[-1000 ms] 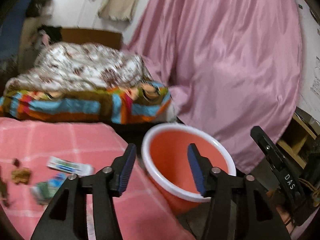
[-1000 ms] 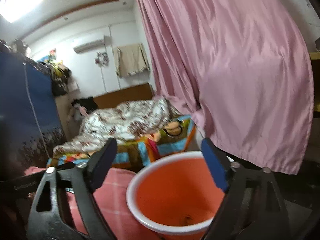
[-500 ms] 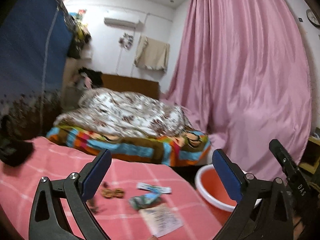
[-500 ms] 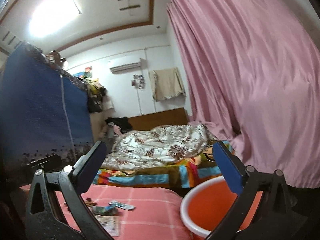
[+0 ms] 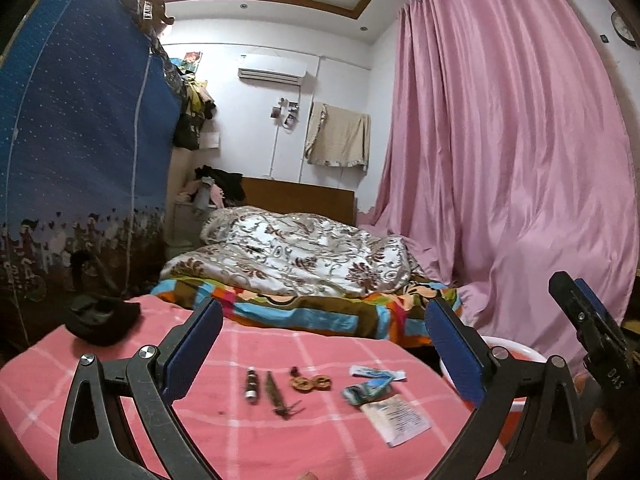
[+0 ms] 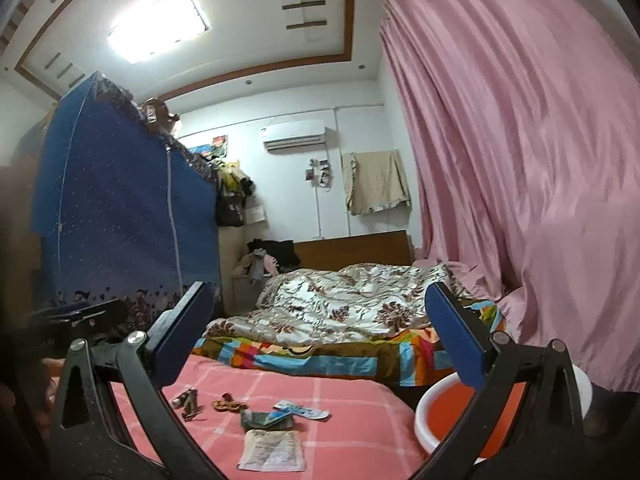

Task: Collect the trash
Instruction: 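Move both tools back over the bed toward the remaining trash, then grasp the small brown tube with the left tool while the right tool grasps the receipt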

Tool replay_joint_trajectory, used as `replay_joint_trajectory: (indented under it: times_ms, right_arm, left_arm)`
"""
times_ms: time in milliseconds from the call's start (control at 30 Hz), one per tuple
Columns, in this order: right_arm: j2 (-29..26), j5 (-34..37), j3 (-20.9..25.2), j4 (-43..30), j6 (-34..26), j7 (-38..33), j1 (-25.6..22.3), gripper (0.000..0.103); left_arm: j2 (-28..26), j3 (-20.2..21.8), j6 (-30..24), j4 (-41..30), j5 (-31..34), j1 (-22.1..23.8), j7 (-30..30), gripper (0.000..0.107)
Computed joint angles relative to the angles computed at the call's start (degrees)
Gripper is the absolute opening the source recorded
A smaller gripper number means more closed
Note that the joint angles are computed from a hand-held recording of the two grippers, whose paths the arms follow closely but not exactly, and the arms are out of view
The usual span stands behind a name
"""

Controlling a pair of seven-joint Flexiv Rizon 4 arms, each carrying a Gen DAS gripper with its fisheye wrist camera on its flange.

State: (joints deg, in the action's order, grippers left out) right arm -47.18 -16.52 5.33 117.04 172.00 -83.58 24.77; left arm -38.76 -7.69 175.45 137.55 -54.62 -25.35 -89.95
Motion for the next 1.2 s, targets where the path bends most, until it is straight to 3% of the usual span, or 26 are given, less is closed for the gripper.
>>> replay_joint_trajectory:
  times_ms: [367,667,867,1000,1067,1200]
  right_arm:
    - [-0.9,-1.0,-0.1,-0.3,-6.1,-3.4,2.4,0.103]
    - [-1.0,-1.1,0.3,-1.4,-17.9,-4.9,2.9,0.103]
    - [-0.5,-1.9,0.9,-2.3,-27.0,-4.8,3.2,0.103]
    - [0.0,-2.4,1.0,-3.0,-34.5,-4.5,3.5,0.103]
    - [0.1,-3.0,1.3,-3.4,-37.6,-4.3,3.2,0.103]
    - [0.0,-4.1,2.0,-4.3,-42.7,-3.6,2.4,0.099]
  left_arm:
    - [-0.4,1.6,-0.3,5.8,1.8,1.8,-3.2,0.099]
    - [1.7,2.9,-11.9,6.6,5.7,4.3,-0.8,0.099]
    - [3.4,4.2,-22.2,6.2,9.2,7.1,-2.3,0.097]
    - [4.4,5.4,-30.0,5.7,16.5,10.9,-5.3,0.084]
    - [5.0,5.9,-34.4,4.9,19.9,12.5,-5.9,0.07]
    - [5.3,6.6,-41.4,2.9,25.8,15.5,-8.2,0.055]
